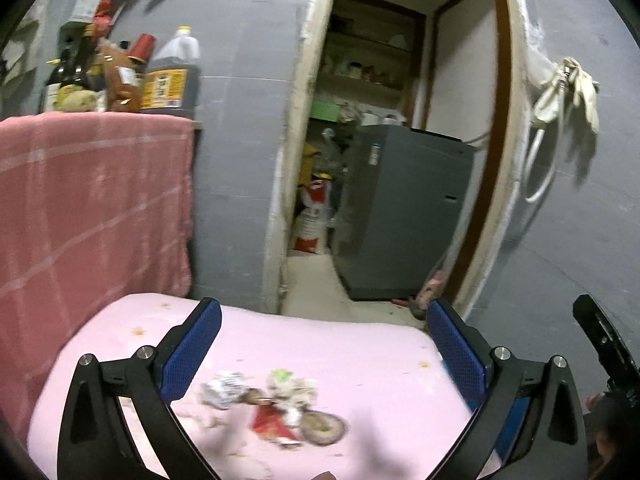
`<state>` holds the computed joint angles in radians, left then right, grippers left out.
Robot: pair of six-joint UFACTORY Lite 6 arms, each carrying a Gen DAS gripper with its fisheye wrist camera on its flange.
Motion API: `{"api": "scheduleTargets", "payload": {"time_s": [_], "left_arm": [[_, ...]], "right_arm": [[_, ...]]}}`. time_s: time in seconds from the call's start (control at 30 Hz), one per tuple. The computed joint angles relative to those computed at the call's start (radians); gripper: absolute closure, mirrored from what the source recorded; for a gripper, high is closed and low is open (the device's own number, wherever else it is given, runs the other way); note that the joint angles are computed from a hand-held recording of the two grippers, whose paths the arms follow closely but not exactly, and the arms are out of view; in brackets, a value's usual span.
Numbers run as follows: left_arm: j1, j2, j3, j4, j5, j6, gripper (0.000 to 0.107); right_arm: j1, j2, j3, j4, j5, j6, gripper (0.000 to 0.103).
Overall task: Collect trash
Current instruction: 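Move both open tools back over the remaining trash on the table, then grasp the red snack wrapper with the left tool while the right tool grasps a small brown nut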
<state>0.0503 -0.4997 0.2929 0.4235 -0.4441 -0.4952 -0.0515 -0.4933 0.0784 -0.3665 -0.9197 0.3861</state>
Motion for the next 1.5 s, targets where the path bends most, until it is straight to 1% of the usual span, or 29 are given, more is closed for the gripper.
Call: {"api": "scheduleTargets", "payload": {"time_s": [0.2,0.27,0.37,0.43,0.6,0.67,0.73,0.8,0.83,0.9,0.93,1.0,1.03,1.1,1.13,1.17,1.2,1.3,1.43,1.5], "left_arm": [[0.225,-0.041,-0.055,0.300,-0.049,-0.188,0.006],[0.302,-0.028,-0.064,0.389,-0.077,-0.237,0.006],[0.381,0.009,-0.059,0.479,-0.108,-0.282,0.006],[0.421,0.034,-0.057,0.520,-0.126,-0.295,0.006],[0.471,0.118,-0.032,0.578,-0.133,-0.302,0.006],[0.480,0.161,-0.015,0.597,-0.129,-0.302,0.006],[0.481,0.194,-0.003,0.597,-0.118,-0.290,0.006],[0.480,0.239,0.014,0.605,-0.110,-0.287,0.006],[0.478,0.257,0.022,0.610,-0.104,-0.293,0.007],[0.480,0.294,0.040,0.630,-0.098,-0.312,0.007],[0.479,0.304,0.043,0.633,-0.098,-0.315,0.007],[0.483,0.317,0.044,0.645,-0.104,-0.315,0.008],[0.480,0.320,0.045,0.648,-0.101,-0.313,0.010],[0.473,0.331,0.049,0.660,-0.099,-0.307,0.014],[0.468,0.339,0.052,0.660,-0.095,-0.303,0.018],[0.463,0.350,0.060,0.662,-0.091,-0.301,0.020],[0.459,0.359,0.062,0.661,-0.087,-0.300,0.020],[0.441,0.384,0.075,0.634,-0.069,-0.286,0.020],[0.432,0.407,0.083,0.628,-0.058,-0.284,0.020],[0.434,0.420,0.088,0.636,-0.058,-0.289,0.020]], "right_arm": [[0.159,0.117,0.067,0.095,0.008,-0.053,0.000],[0.230,0.163,0.094,0.151,0.016,-0.093,0.000],[0.314,0.227,0.133,0.216,0.032,-0.144,0.000],[0.352,0.270,0.163,0.242,0.052,-0.167,0.000],[0.454,0.397,0.254,0.332,0.119,-0.261,0.000],[0.481,0.440,0.284,0.345,0.140,-0.288,0.001],[0.493,0.469,0.308,0.341,0.158,-0.300,0.004],[0.491,0.495,0.333,0.306,0.181,-0.278,0.017],[0.482,0.512,0.350,0.267,0.196,-0.247,0.020],[0.454,0.545,0.386,0.150,0.229,-0.158,0.028],[0.444,0.563,0.405,0.093,0.242,-0.114,0.030],[0.427,0.604,0.446,-0.024,0.268,-0.018,0.041],[0.421,0.625,0.466,-0.075,0.280,0.024,0.043],[0.417,0.668,0.508,-0.171,0.304,0.105,0.054],[0.417,0.686,0.526,-0.206,0.315,0.137,0.058],[0.419,0.712,0.549,-0.251,0.330,0.179,0.063],[0.417,0.725,0.562,-0.286,0.336,0.209,0.069],[0.429,0.780,0.615,-0.381,0.363,0.295,0.077],[0.462,0.834,0.679,-0.443,0.415,0.359,0.080],[0.470,0.863,0.713,-0.480,0.450,0.403,0.084]]}}
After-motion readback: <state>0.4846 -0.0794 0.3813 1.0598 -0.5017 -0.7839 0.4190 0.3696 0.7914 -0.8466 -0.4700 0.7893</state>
